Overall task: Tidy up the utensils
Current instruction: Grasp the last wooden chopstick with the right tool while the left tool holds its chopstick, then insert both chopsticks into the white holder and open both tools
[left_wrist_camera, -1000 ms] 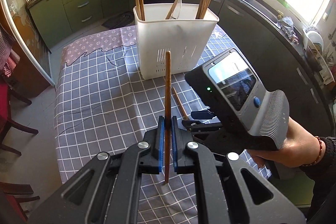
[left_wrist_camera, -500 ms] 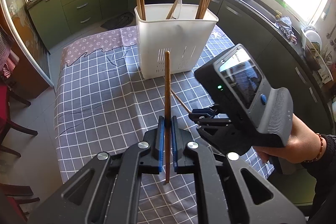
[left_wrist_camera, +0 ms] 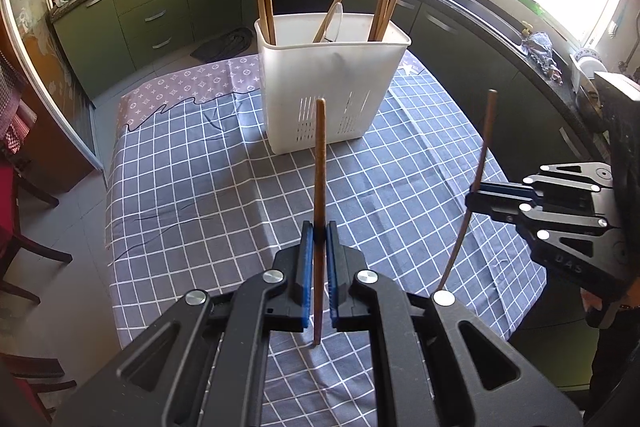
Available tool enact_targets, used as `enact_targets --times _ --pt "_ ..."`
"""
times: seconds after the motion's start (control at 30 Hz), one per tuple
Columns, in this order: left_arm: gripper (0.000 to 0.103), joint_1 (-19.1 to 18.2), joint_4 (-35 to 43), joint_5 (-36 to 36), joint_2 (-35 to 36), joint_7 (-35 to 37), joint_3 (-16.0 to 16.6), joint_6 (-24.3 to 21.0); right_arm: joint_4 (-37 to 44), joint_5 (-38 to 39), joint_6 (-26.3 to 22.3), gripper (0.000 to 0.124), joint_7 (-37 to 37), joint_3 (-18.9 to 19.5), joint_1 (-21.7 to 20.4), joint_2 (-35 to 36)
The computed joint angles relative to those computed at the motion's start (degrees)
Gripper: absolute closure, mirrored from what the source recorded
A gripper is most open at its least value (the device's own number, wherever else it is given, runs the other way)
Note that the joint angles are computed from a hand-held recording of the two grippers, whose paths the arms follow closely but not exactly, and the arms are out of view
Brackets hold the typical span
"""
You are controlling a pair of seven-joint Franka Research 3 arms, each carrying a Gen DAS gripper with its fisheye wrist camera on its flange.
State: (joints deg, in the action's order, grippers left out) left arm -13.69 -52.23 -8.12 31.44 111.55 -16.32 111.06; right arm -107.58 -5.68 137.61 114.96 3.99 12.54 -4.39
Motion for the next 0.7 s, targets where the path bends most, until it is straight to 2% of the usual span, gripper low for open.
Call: enact_targets --times 0.27,0.7 --pt "0.097 1.23 -6.97 -1.1 -4.65 2.03 -0.38 4.08 -7.57 0.08 3.45 0.117 1.51 0.98 -1.27 -7.13" --pt "0.097 1.17 -8.77 -1.42 -6.67 2.91 -0.32 5.0 -8.59 2.35 6.33 0.117 0.07 1.54 -2.37 -7.99"
